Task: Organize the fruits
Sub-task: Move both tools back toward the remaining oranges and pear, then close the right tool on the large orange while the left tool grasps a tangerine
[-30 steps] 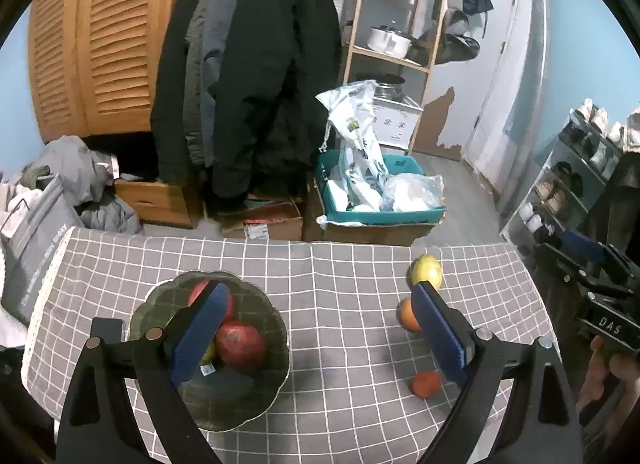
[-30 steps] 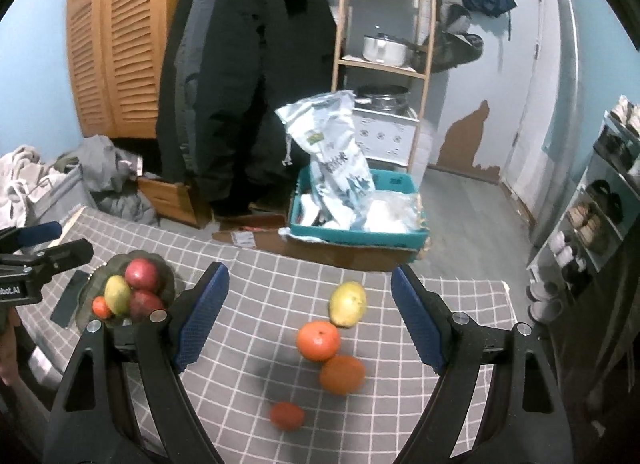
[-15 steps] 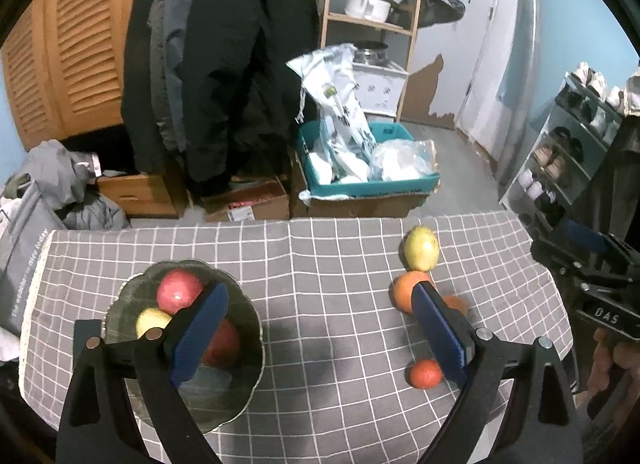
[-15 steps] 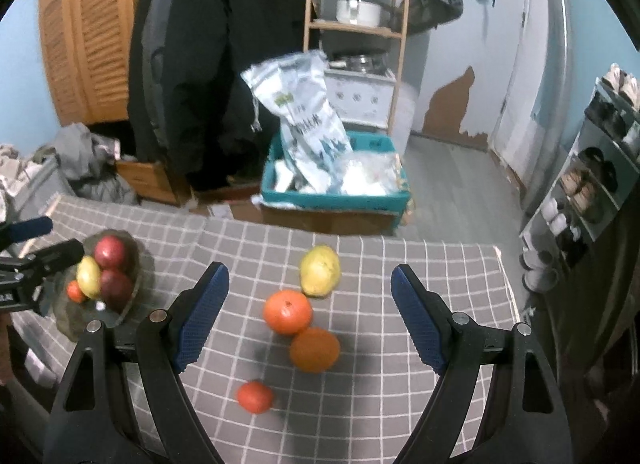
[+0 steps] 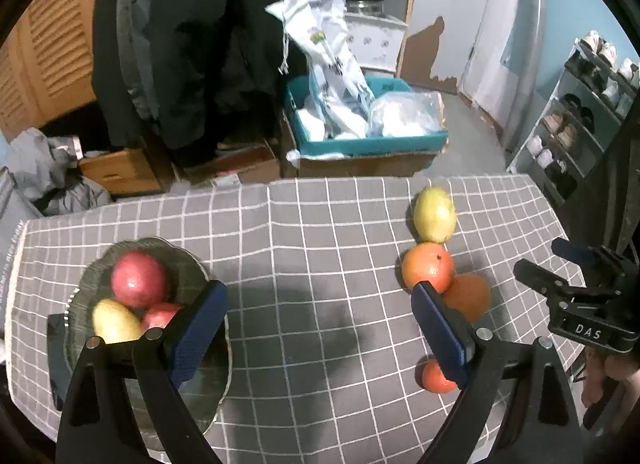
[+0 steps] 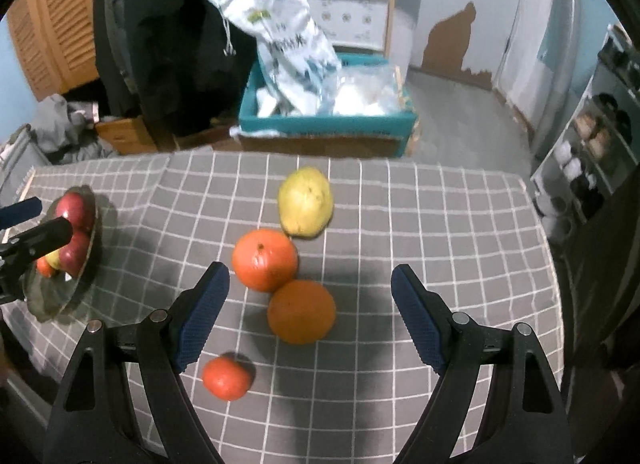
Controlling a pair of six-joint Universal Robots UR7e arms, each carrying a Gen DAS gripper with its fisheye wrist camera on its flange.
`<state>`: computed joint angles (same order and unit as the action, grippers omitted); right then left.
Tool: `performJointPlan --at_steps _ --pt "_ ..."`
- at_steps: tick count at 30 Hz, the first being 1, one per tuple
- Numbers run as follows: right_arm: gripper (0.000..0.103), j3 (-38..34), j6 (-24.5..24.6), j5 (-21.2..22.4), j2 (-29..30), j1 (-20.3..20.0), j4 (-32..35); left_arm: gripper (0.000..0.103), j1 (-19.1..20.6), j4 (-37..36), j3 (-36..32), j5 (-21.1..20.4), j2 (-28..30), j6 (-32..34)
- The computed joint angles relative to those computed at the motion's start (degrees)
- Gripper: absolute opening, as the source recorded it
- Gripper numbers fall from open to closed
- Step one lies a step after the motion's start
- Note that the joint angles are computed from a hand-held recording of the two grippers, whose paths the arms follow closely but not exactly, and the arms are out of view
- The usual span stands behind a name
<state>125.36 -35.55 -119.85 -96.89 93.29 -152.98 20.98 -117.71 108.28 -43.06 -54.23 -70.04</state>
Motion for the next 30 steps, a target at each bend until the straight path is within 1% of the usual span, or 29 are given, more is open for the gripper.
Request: performJointPlan --at_steps 3,9,16,23,25,27,28,29,30 --pt "0.083 0.0 0.0 -0.1 1.4 -1.5 1.2 0.094 1.0 -1.3 0.0 -0.8 1.3 0.6" --pt "0.083 0.9 -0.7 -1.2 4.4 -4.0 1.0 0.094 2.8 -3.6 -0.5 -2.1 4.4 3.3" --pt "0.083 1.2 -0.5 -2.2 6.5 -5.6 1.0 0.094 4.1 -5.3 -0.8 -4.4 7.3 5.7" --pt "0.083 0.9 0.7 -2.2 8.1 -7.2 1.6 0.094 4.8 -6.9 -0.7 -5.2 8.7 7.6" --pt "0.080 0.7 1.0 -2.2 8.5 -7.7 1.9 0.094 5.1 -6.9 -0.8 -5.4 9.0 7.8" --pt "0.072 0.2 1.9 -0.8 8.2 -8.4 4.2 0.094 5.4 -7.3 -0.8 -5.7 9.2 7.8" --pt "0.070 0.0 2.4 0.2 7.9 -8.8 5.3 0.094 5.6 -7.8 -0.8 -5.9 9.3 7.9" --pt "0.065 -0.2 2.7 1.2 7.5 -9.1 6.4 0.094 5.7 -8.1 -0.8 -6.0 9.4 8.0" --pt "0.065 -0.3 2.9 1.0 7.3 -9.1 6.9 0.094 5.9 -8.4 -0.9 -6.1 9.5 8.2"
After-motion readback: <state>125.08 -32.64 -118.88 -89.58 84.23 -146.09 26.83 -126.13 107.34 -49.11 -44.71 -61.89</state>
